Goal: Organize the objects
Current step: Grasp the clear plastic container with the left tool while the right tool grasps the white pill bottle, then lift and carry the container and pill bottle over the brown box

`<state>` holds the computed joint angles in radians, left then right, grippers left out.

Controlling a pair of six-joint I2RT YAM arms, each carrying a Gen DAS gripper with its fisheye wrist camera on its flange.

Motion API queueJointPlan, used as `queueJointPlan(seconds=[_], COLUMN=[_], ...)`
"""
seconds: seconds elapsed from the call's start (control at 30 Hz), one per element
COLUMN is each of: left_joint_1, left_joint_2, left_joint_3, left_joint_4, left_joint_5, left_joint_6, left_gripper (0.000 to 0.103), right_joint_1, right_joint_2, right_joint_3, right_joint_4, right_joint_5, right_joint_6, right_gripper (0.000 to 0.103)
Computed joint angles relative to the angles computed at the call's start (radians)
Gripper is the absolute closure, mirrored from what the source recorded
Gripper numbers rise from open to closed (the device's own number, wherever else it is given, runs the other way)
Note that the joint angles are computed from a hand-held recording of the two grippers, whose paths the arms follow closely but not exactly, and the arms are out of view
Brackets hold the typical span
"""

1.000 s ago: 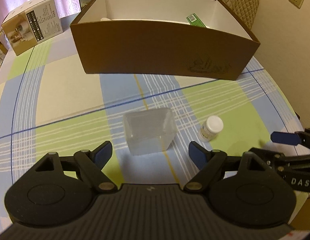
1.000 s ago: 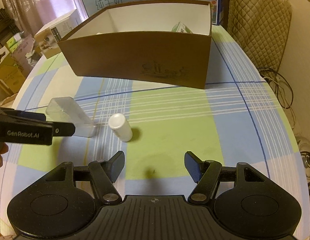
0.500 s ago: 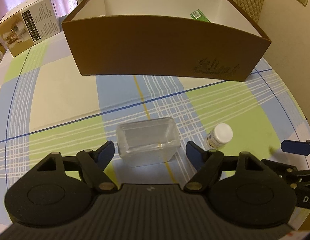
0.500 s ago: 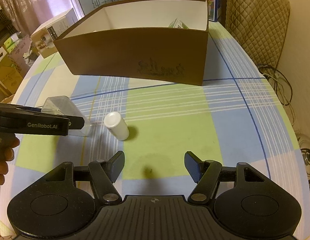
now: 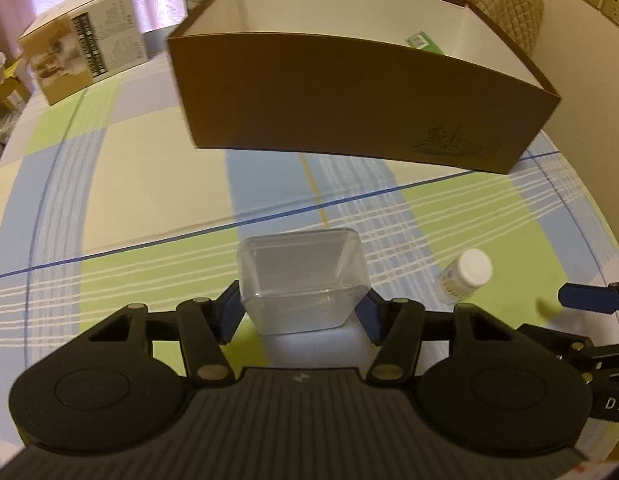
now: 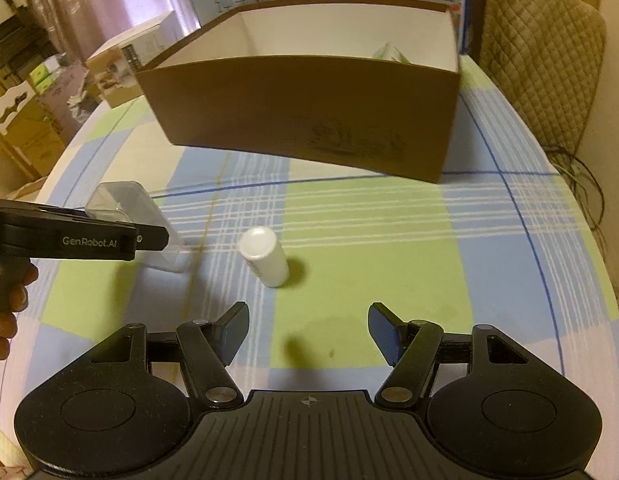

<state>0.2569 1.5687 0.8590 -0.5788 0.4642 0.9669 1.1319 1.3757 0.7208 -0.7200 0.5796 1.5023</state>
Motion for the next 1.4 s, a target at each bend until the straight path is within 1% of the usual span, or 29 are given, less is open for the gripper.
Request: queueJointPlan(seconds=[0.33,0.4,0.43,0.47,0.6,0.63,0.67,0.7,0.73,0.83,1.03,1.23,1.4], left_joint_1=[0.091,0.105,0.109,0.114,0.125,0.126,0.127,0.130,0.130,0.132,0.140,0.151,0.158], left_joint_2=[0.067,0.083,0.087,0.091,0.099,0.097,0.098,0.099,0.100,0.100,0.101,0.085,0.063], left_joint_3=[0.072,0.088,0.093,0.098,0.113,0.113,0.114,0.115,0.117,0.117,0.118,0.108,0.102], left_joint_4=[0.014,0.014,0.015,0.016,0.013,0.012,0.012,0.012,0.011,0.011,0.004,-0.011,-0.037], left_joint_5=[-0.028,-0.031,-0.033,-0.034,-0.033,-0.033,-0.033,-0.032,-0.032,-0.032,-0.029,-0.020,-0.011], left_joint_6=[0.010,0.008,0.006,0.004,0.002,0.002,0.003,0.005,0.006,0.007,0.017,0.038,0.057], left_gripper=[0.048,0.048,0.048,0.048,0.048,0.048,0.048,0.048,0.048,0.048,0.048,0.048,0.048], right_joint_1=[-0.089,-0.106,-0.115,-0.121,-0.143,-0.149,-0.151,-0.151,-0.152,-0.151,-0.144,-0.117,-0.082], right_joint_2=[0.087,0.106,0.120,0.131,0.164,0.178,0.184,0.189,0.193,0.192,0.169,0.118,0.067], right_joint_3=[0.010,0.017,0.023,0.027,0.035,0.042,0.045,0.046,0.048,0.046,0.031,0.016,0.007], right_joint_4=[0.163,0.188,0.200,0.208,0.248,0.250,0.255,0.261,0.260,0.265,0.261,0.229,0.179], right_joint_5=[0.023,0.021,0.018,0.016,0.004,-0.003,-0.007,-0.005,-0.006,-0.012,-0.013,0.009,0.036], right_joint_6=[-0.247,-0.306,-0.337,-0.358,-0.420,-0.432,-0.442,-0.450,-0.454,-0.461,-0.436,-0.374,-0.298], right_gripper=[0.041,0.045,0.052,0.055,0.059,0.062,0.068,0.072,0.079,0.079,0.079,0.080,0.080])
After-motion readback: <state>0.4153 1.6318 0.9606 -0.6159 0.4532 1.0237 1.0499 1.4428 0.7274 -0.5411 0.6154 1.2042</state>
